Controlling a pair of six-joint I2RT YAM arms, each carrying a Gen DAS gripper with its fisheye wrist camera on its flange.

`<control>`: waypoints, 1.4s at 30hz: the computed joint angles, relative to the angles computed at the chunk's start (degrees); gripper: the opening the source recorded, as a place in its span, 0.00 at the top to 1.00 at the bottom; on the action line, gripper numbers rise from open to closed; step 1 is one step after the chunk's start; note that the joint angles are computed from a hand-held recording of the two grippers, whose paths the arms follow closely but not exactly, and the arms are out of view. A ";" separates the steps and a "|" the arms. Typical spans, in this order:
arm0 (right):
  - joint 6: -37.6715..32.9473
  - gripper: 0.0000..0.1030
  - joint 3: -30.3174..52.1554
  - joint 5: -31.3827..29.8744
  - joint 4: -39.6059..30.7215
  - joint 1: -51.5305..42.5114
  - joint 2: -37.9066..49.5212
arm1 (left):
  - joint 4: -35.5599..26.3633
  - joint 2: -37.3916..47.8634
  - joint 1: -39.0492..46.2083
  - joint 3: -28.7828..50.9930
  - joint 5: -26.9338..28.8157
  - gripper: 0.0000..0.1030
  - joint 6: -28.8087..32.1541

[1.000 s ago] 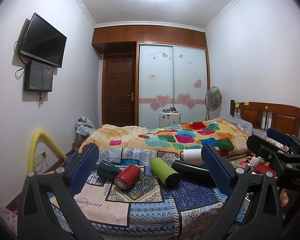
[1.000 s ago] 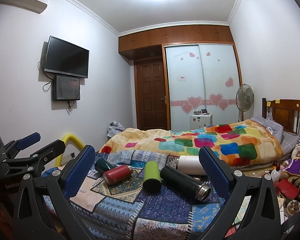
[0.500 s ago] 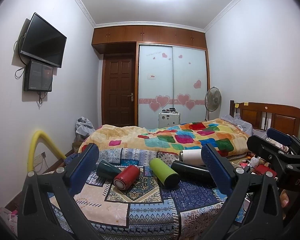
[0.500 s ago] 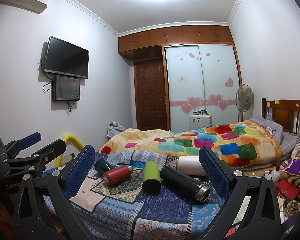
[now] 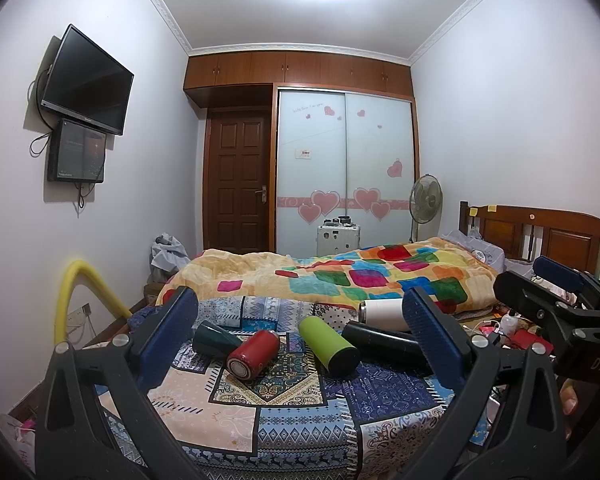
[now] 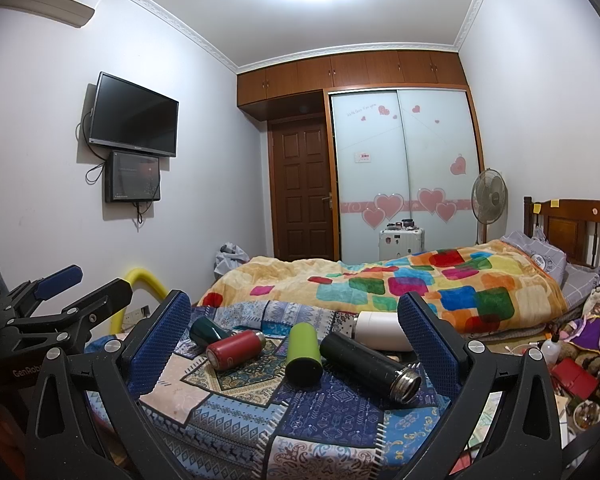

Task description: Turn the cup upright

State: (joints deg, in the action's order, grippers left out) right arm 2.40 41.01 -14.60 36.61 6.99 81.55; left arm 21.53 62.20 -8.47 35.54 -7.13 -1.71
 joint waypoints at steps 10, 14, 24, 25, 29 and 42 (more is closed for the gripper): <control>0.00 0.00 0.02 0.14 0.21 0.17 0.20 | 0.28 0.08 0.08 -0.19 0.05 0.00 0.05; 0.04 0.00 0.00 0.11 0.26 0.17 0.27 | 0.48 0.40 -0.02 -0.19 -0.08 0.00 0.07; -0.06 0.00 0.66 1.53 1.51 1.63 2.99 | 1.72 4.82 1.00 1.17 0.92 0.00 -0.26; -0.05 0.00 1.06 1.53 1.60 1.54 3.66 | 1.95 5.70 1.13 1.41 1.11 0.00 -0.29; 0.14 0.00 2.08 1.50 1.96 1.11 6.04 | 2.46 10.19 1.95 3.29 2.02 0.00 -0.04; -1.88 0.00 13.76 2.91 -3.50 -0.94 20.46 | -9.11 38.35 10.22 27.35 11.89 0.00 4.63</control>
State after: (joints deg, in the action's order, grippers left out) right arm 0.52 54.77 -11.69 33.11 6.05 102.01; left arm 12.43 100.55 1.75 62.89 4.76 2.92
